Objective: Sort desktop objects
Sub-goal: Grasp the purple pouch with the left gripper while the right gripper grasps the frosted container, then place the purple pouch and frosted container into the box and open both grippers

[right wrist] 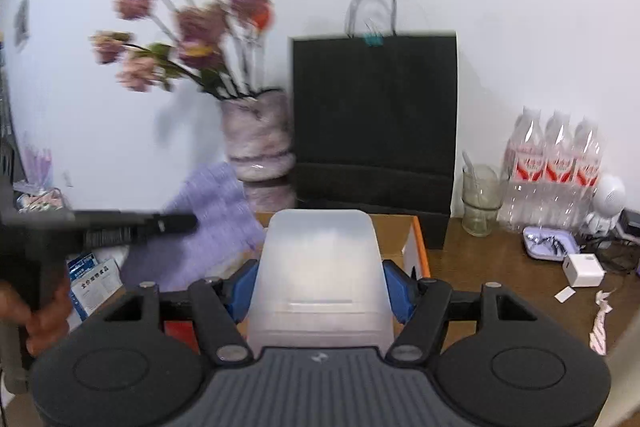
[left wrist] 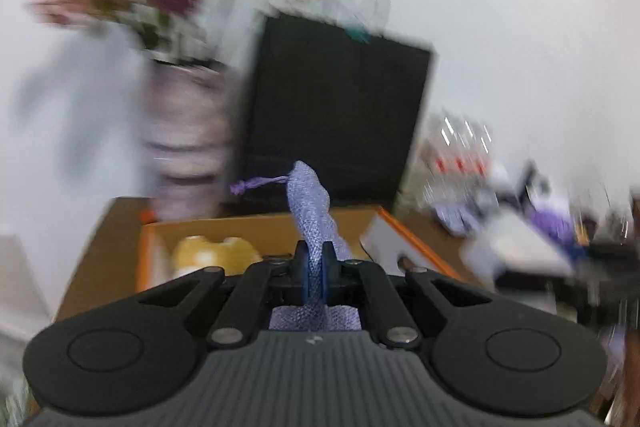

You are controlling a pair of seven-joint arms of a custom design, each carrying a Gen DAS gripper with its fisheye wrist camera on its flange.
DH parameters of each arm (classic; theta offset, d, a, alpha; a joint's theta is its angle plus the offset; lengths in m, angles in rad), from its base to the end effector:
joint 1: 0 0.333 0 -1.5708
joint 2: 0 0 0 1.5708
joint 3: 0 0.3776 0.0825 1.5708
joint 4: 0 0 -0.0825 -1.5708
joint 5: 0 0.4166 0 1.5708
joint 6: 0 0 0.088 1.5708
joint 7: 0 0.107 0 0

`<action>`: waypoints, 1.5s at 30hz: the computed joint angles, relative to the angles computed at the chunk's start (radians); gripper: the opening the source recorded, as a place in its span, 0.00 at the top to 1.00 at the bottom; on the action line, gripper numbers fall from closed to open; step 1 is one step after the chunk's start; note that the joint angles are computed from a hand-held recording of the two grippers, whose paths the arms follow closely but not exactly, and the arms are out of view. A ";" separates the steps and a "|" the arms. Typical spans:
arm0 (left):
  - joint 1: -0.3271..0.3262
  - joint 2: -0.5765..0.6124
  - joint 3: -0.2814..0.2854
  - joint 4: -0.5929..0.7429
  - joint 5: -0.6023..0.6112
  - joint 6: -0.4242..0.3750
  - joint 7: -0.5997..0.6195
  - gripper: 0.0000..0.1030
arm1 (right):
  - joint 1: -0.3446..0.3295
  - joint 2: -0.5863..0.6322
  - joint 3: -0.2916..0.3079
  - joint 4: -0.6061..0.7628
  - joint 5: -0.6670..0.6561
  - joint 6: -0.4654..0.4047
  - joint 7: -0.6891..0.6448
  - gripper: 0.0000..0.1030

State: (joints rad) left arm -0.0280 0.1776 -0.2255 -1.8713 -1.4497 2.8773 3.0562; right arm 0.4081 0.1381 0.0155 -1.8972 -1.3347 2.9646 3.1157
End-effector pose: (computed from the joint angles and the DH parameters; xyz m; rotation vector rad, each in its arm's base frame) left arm 0.6652 -0.1038 0.5202 -1.2850 1.9862 -1.3120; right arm 0.5732 0.3302 0.5430 -1.6040 1.4410 -0.7343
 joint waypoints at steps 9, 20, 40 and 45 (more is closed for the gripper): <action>0.013 0.249 0.088 0.268 0.829 -0.420 -0.369 0.51 | -0.155 0.232 0.156 0.190 0.715 -0.081 -0.720 0.38; 0.141 0.169 -0.074 0.145 0.824 -0.147 -0.352 0.20 | -0.059 0.435 0.136 0.466 0.959 -0.363 -0.972 0.38; 0.163 0.068 -0.061 0.022 0.769 0.022 -0.803 0.26 | 0.052 0.438 0.082 0.467 1.383 -0.234 -1.077 0.38; 0.130 0.020 -0.021 -0.041 0.767 0.091 -0.876 0.21 | 0.063 0.498 0.113 0.538 1.409 -0.254 -1.099 0.28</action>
